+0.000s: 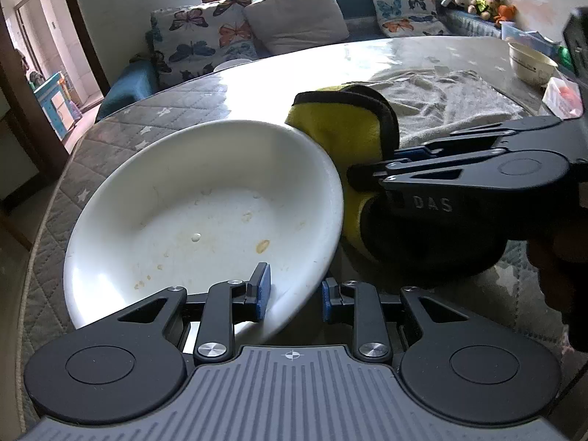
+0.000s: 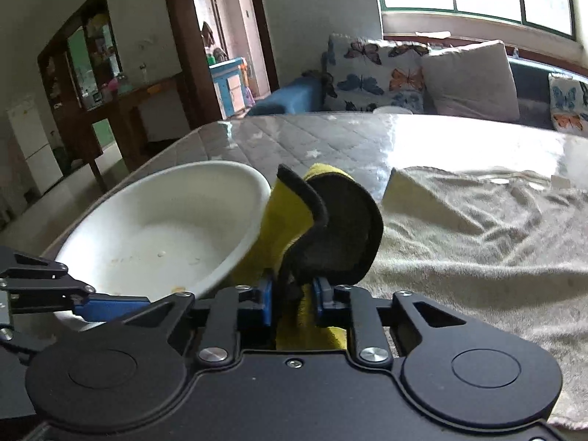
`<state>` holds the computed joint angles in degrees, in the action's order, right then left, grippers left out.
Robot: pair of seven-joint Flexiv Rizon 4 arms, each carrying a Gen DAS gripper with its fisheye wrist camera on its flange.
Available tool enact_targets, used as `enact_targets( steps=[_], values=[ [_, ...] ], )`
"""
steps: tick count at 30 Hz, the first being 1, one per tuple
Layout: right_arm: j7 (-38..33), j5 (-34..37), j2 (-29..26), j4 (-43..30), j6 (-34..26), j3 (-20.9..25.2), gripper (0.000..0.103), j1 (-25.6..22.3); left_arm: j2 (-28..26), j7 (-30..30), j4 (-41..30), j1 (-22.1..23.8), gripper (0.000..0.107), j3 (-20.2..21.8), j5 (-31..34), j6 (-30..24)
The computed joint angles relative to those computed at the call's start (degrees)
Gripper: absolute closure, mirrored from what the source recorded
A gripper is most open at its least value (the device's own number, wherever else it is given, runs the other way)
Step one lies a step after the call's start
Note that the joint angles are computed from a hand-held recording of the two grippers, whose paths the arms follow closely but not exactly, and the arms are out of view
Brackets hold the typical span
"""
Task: Clean bowl
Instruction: 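Tilt the basin with the left gripper while the right gripper brings the sponge to it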
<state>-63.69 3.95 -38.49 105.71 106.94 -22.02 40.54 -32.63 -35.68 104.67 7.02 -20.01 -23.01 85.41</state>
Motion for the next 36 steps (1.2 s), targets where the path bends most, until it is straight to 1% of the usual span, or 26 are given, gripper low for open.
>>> enact_targets(
  steps=[2, 4, 7, 8, 9, 10, 14, 15, 20, 22, 26, 29, 30, 36],
  values=[
    [-0.4, 0.0, 0.4, 0.4, 0.7, 0.4, 0.084, -0.2, -0.1, -0.3, -0.2, -0.5, 0.079, 0.5, 0.2, 0.2],
    [-0.8, -0.1, 0.9, 0.9, 1.1, 1.6, 0.084, -1.1, -0.3, -0.1, 0.0, -0.3, 0.079, 0.0, 0.5, 1.1],
    [-1.3, -0.1, 1.5, 1.3, 1.5, 3.1, 0.084, -2.0, -0.5, 0.4, 0.6, 0.8, 0.079, -1.7, 1.0, 2.6],
    [-1.5, -0.3, 1.7, 1.4, 1.6, 4.1, 0.084, -2.8, -0.7, 1.0, 0.6, 1.7, 0.079, -3.0, 1.2, 2.8],
    [-1.6, -0.2, 1.8, 1.4, 1.7, 4.3, 0.084, -2.9, -0.9, 0.8, 0.3, 1.6, 0.079, -3.0, 1.3, 2.4],
    [-2.0, -0.6, 2.2, 1.7, 1.9, 5.3, 0.084, -3.6, -1.1, 0.7, 0.1, 1.4, 0.084, -2.7, 1.6, 2.6],
    [-3.5, -0.5, 2.7, 2.5, 2.6, 6.1, 0.084, -3.7, -1.1, 0.4, 0.0, 1.7, 0.084, -2.9, 2.3, 2.3],
    [-3.8, -0.4, 2.9, 2.6, 2.7, 6.2, 0.084, -3.8, -0.8, 0.9, 0.5, 2.8, 0.084, -3.7, 2.2, 2.2],
    [-5.0, -0.8, 3.7, 3.6, 4.0, 10.1, 0.084, -6.5, 0.2, 2.4, 1.7, 5.3, 0.084, -6.0, 0.7, 1.1],
    [-5.6, -1.2, 4.0, 4.2, 4.6, 11.6, 0.084, -7.6, 0.7, 3.3, 2.5, 6.7, 0.084, -7.5, -0.6, 0.7],
    [-6.5, -2.2, 4.7, 5.1, 5.6, 14.9, 0.084, -9.9, 1.4, 4.8, 3.4, 8.1, 0.084, -9.0, -2.8, 0.2],
    [-7.4, -2.5, 5.0, 5.6, 5.9, 15.7, 0.084, -10.2, 1.7, 6.5, 4.2, 9.1, 0.084, -10.2, -4.4, 0.1],
    [-7.8, -3.3, 5.1, 5.7, 6.4, 16.9, 0.084, -11.1, 1.8, 7.0, 4.4, 9.5, 0.084, -10.6, -4.9, 0.1],
    [-9.0, -5.9, 4.8, 5.6, 7.5, 20.5, 0.084, -14.1, 2.5, 10.6, 5.6, 11.1, 0.084, -12.4, -7.5, -0.4]
  ],
)
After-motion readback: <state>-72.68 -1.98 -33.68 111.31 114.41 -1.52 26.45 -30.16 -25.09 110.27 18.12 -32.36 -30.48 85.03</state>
